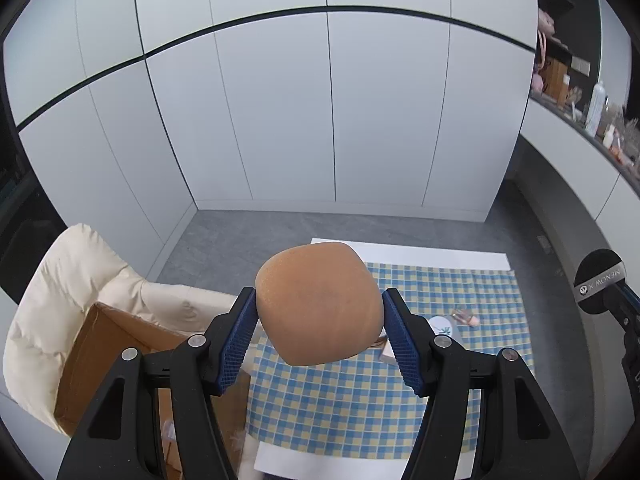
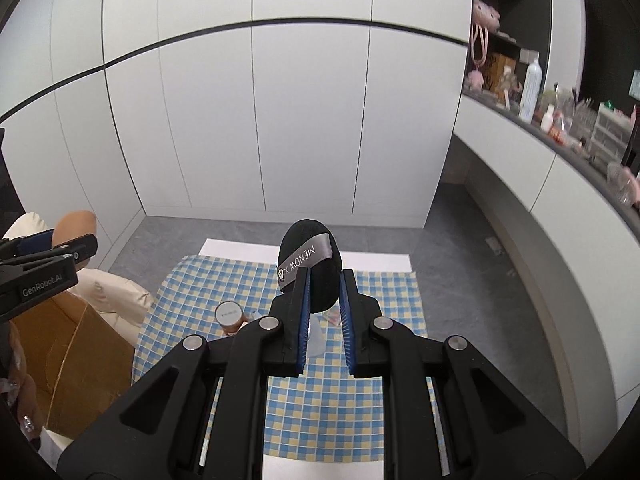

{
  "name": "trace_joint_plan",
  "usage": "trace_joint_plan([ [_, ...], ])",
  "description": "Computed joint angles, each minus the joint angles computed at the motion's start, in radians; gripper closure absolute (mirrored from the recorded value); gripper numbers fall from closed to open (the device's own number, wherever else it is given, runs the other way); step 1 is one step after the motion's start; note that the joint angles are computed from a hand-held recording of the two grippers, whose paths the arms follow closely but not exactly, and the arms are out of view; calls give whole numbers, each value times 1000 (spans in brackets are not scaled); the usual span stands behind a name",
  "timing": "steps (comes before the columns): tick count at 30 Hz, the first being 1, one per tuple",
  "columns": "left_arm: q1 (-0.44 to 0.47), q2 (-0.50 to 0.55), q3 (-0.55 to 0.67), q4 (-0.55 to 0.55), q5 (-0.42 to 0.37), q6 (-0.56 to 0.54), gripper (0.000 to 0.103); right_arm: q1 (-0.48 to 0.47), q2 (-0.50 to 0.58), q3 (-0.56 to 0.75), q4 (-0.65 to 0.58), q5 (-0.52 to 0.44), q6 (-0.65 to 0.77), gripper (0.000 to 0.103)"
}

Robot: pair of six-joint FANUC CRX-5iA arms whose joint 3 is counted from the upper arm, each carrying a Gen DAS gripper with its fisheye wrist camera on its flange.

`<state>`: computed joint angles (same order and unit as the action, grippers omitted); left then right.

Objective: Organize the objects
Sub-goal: 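Lift the tan sponge and black puff and carry both back from the table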

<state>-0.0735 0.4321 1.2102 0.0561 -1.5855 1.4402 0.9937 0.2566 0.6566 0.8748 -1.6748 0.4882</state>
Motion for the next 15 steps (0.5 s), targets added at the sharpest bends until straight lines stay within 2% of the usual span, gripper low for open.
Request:
trace_joint_plan([
  [7,27,35,121,21,-94,2,39,21,75,169,37,-70,79,88],
  [12,44,64,191,40,-141,6,39,29,109,228,47,-101,102,89],
  [13,46,62,192,41,-142,4,39,31,114,238,47,-105,104,89],
  [15,51,21,120,43,-104,1,39,33,118,247,47,-111,108,88],
])
